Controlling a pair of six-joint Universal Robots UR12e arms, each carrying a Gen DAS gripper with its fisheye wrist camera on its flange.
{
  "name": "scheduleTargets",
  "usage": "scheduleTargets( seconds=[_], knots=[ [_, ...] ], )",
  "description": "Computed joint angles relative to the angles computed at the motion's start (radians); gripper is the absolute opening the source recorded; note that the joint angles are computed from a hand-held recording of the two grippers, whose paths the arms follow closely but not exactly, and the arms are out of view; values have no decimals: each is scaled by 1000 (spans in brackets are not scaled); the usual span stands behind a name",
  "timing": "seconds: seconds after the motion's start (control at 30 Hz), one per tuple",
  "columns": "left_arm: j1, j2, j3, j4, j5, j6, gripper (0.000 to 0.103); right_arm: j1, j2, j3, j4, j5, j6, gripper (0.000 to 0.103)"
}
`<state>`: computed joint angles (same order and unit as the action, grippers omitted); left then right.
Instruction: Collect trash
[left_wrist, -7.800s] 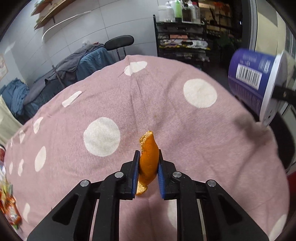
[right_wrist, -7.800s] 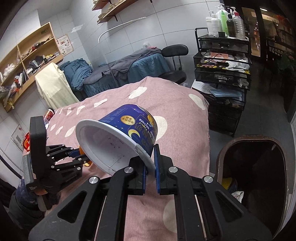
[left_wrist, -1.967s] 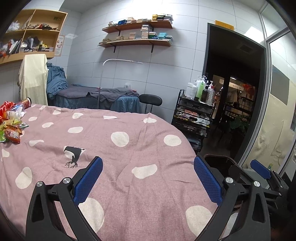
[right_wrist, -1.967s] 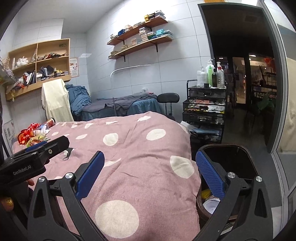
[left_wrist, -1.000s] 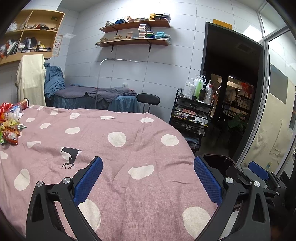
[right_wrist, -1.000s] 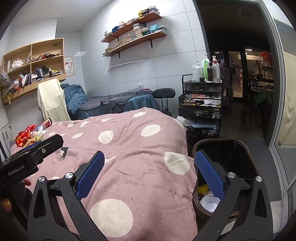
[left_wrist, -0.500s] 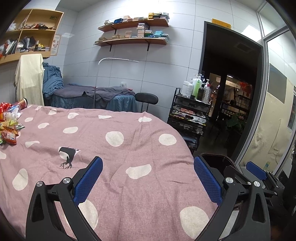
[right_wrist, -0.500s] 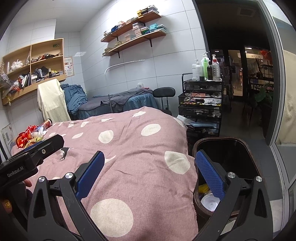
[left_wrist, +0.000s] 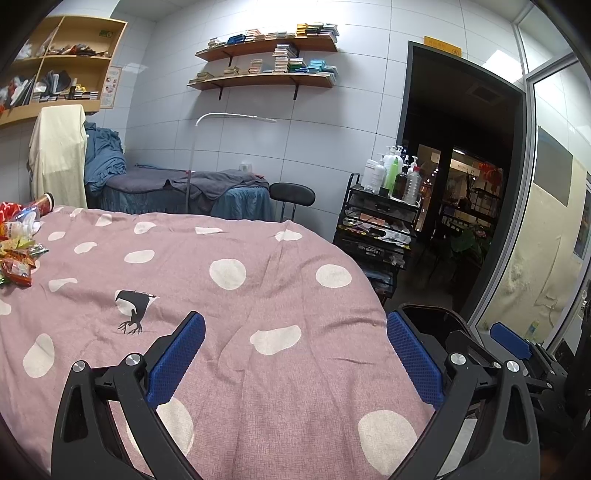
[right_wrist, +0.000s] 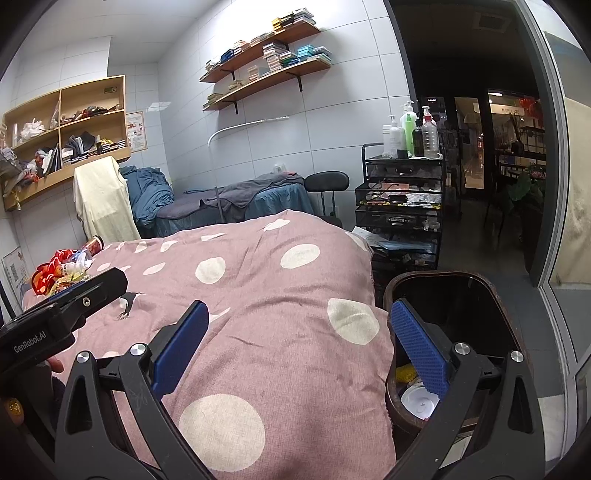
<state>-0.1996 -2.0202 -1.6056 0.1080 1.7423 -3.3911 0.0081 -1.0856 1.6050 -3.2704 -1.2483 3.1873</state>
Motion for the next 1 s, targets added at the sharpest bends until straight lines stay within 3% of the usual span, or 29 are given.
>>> scheduleTargets(
  seconds=[1.0],
  knots=[
    [-6,-3,-5,-2,-3,25,98,1,-1,4,9,-10,8,98]
  ],
)
